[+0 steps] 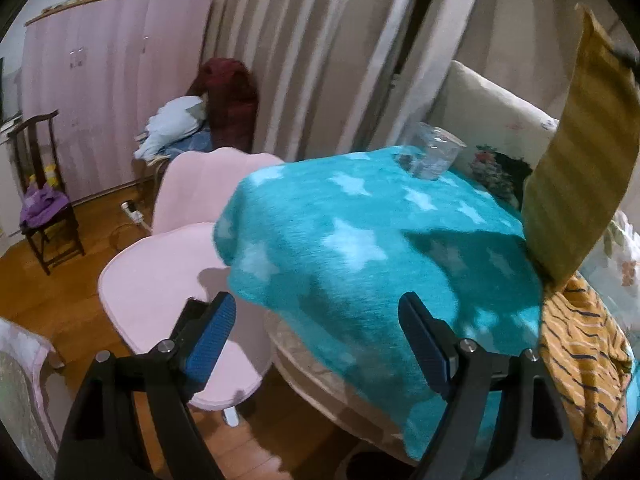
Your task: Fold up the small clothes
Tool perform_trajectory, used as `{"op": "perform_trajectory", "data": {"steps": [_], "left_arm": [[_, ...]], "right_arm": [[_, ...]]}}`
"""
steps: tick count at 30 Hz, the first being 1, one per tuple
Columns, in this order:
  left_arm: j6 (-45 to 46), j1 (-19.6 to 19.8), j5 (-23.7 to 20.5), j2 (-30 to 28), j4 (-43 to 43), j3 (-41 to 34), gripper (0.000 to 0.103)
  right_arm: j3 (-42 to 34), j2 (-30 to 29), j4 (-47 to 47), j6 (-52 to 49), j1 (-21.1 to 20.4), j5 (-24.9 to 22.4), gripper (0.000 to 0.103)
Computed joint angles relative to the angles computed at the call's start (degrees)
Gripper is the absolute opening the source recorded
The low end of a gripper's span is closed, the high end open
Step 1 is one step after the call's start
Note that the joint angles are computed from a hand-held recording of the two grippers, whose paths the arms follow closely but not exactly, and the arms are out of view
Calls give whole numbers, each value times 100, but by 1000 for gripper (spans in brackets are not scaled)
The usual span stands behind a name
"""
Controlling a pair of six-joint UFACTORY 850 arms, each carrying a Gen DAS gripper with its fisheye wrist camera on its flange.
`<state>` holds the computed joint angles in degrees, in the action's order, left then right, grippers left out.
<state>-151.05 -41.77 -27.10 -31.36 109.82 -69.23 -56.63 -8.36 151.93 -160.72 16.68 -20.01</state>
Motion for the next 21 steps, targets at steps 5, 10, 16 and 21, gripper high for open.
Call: {"op": "perform_trajectory", "data": {"steps": [5,10,16,21], "left_arm": [[317,-135,66,-156,96,-350,83],[585,-244,250,-348,113,-685,83],[1033,-364,532,-577,-88,-1108,83],[2002,-524,900,-1024,-518,-1966,85]], "right_arm": [[201,1077,-237,1399,-945,-202,10],[557,1432,-769,2633,-2199,-81,10],[1001,580,-2742,5156,-3947,-575,11],[1158,-433,-3133,5666,-5025,-1358,13]]}}
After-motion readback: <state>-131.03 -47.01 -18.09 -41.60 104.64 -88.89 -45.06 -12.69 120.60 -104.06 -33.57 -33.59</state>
